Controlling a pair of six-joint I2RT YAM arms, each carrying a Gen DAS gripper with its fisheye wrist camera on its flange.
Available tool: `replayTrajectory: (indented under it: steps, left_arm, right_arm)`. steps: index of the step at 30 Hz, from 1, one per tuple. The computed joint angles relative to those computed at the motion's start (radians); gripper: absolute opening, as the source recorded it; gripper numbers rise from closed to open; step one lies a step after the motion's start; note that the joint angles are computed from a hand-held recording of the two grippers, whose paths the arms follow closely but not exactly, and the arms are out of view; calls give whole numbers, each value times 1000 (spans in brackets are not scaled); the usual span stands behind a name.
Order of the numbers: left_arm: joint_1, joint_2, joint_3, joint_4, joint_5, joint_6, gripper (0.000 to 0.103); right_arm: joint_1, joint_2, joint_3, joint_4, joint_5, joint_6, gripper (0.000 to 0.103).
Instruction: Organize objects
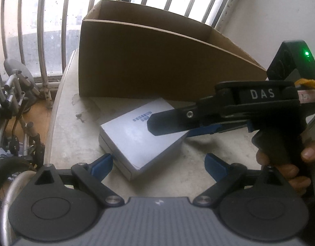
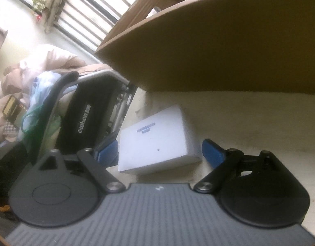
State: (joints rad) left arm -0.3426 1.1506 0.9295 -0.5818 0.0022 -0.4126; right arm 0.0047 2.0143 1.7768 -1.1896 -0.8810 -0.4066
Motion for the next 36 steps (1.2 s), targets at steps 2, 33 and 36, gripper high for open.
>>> replayTrajectory:
  steps: [2, 33, 36]
  left_arm:
    - [8, -2, -10, 10, 9, 11, 97]
    - [-176, 82, 20, 78, 5, 79, 97]
    - [-184, 81, 16, 81, -2, 79, 97]
  right_arm:
    - [4, -6, -3, 3, 9, 3, 92]
    - [-198, -103, -155, -7, -23, -19, 102]
    - [-205, -115, -184, 20, -42, -9, 102]
